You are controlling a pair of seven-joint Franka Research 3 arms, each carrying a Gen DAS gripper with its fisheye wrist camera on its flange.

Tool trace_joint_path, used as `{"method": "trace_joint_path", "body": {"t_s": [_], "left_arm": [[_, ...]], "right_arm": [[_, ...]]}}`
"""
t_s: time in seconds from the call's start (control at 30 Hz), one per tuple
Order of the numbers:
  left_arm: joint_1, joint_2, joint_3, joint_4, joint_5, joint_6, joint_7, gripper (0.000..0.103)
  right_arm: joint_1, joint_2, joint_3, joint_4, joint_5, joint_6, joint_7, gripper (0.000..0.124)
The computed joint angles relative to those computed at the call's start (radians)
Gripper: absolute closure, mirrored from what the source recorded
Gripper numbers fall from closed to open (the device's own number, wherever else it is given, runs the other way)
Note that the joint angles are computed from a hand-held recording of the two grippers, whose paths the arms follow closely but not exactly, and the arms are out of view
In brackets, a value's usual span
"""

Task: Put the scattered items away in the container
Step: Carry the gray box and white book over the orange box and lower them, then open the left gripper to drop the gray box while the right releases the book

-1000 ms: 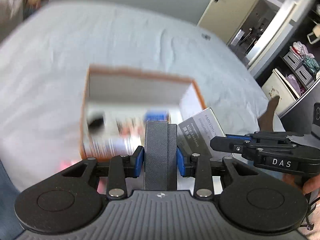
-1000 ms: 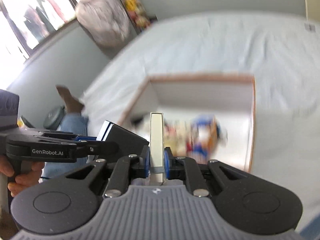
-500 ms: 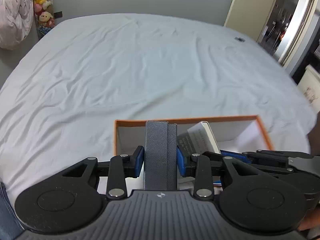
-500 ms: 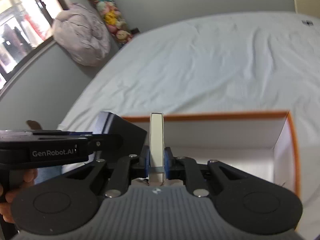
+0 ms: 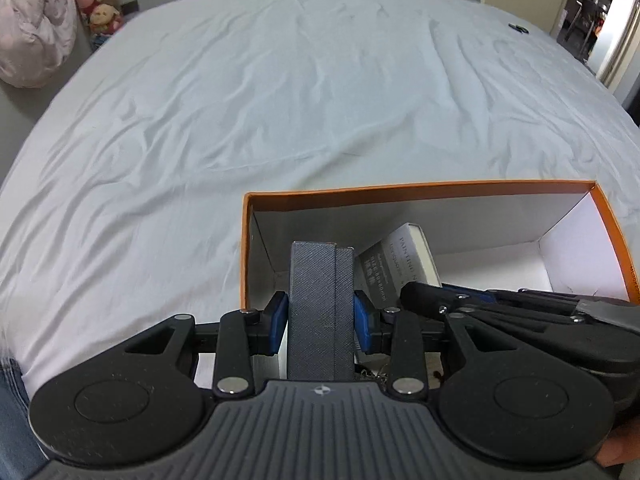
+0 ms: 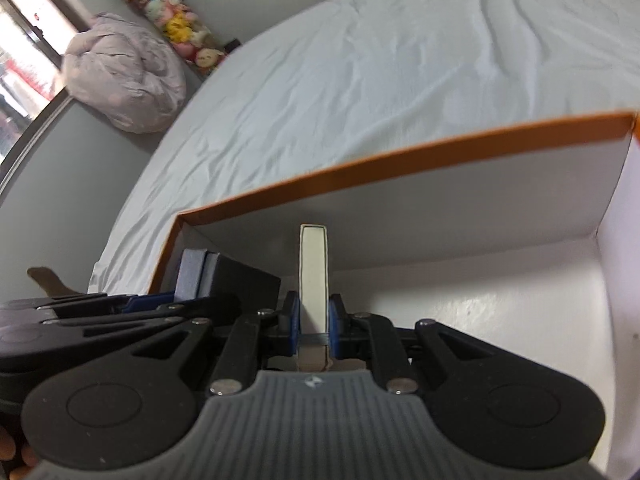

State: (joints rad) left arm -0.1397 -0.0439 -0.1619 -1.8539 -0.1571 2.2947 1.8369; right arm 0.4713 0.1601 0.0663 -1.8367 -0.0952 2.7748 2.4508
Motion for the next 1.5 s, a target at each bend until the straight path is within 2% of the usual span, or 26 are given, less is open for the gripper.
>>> {"method": "trace_joint_path", "body": {"t_s": [0.2,0.37,0.5,0.6,0.7,0.77,0.8,0.83,0.9,1.07,1.17,1.3,1.5], "left_arm": [[0.016,0.056,0.002,0.107,-0.061,-0.128,0.071,0.062],[0.029,0.028,0.005,0.068,-0.118,-0.109,0.142,0.062],[0.031,-0.004,0.011,0.047,-0.133,-0.088,0.151,0.05],[0.034,-0.02,0.026,0.065,-0.16,-0.114,0.199,0.05],[0.04,-0.039,0.03,0.063,-0.107,-0.092,0.2,0.05],[0.045,-0.023,0.031,0.091,-0.046,-0.124,0.165,0.055],[0.048,-0.008,0.033,0.115,-0.034,-0.157,0.156,0.063],[0.052,0.006,0.035,0.134,-0.03,-0.186,0.153,0.066],[0.064,0.007,0.042,0.129,-0.069,-0.196,0.163,0.066],[0.081,-0.026,0.053,0.072,-0.144,-0.174,0.186,0.067],[0.082,-0.033,0.058,0.069,-0.157,-0.181,0.197,0.067],[0.083,-0.019,0.054,0.091,-0.141,-0.178,0.18,0.067],[0.094,-0.049,0.068,0.044,-0.168,-0.149,0.151,0.067]], "right_arm": [[-0.008,0.015,0.013,0.044,0.066,-0.074,-0.012,0.108],[0.003,0.01,0.011,0.051,0.05,-0.093,-0.004,0.108],[0.012,0.017,0.004,0.069,0.005,-0.117,0.026,0.108],[0.02,0.035,0.004,0.108,-0.022,-0.153,0.025,0.108],[0.032,0.069,0.002,0.161,-0.039,-0.182,0.029,0.108],[0.044,0.097,-0.003,0.206,-0.052,-0.207,0.041,0.108],[0.053,0.109,-0.011,0.23,-0.068,-0.226,0.052,0.108],[0.058,0.12,-0.015,0.255,-0.08,-0.248,0.052,0.107],[0.06,0.135,-0.013,0.286,-0.07,-0.269,0.043,0.106],[0.063,0.131,-0.005,0.254,-0.045,-0.188,0.005,0.101],[0.062,0.13,-0.008,0.255,-0.026,-0.189,0.0,0.1],[0.027,0.126,0.023,0.263,0.103,-0.185,-0.07,0.099],[0.038,0.093,0.01,0.23,0.098,-0.179,-0.092,0.097]]}}
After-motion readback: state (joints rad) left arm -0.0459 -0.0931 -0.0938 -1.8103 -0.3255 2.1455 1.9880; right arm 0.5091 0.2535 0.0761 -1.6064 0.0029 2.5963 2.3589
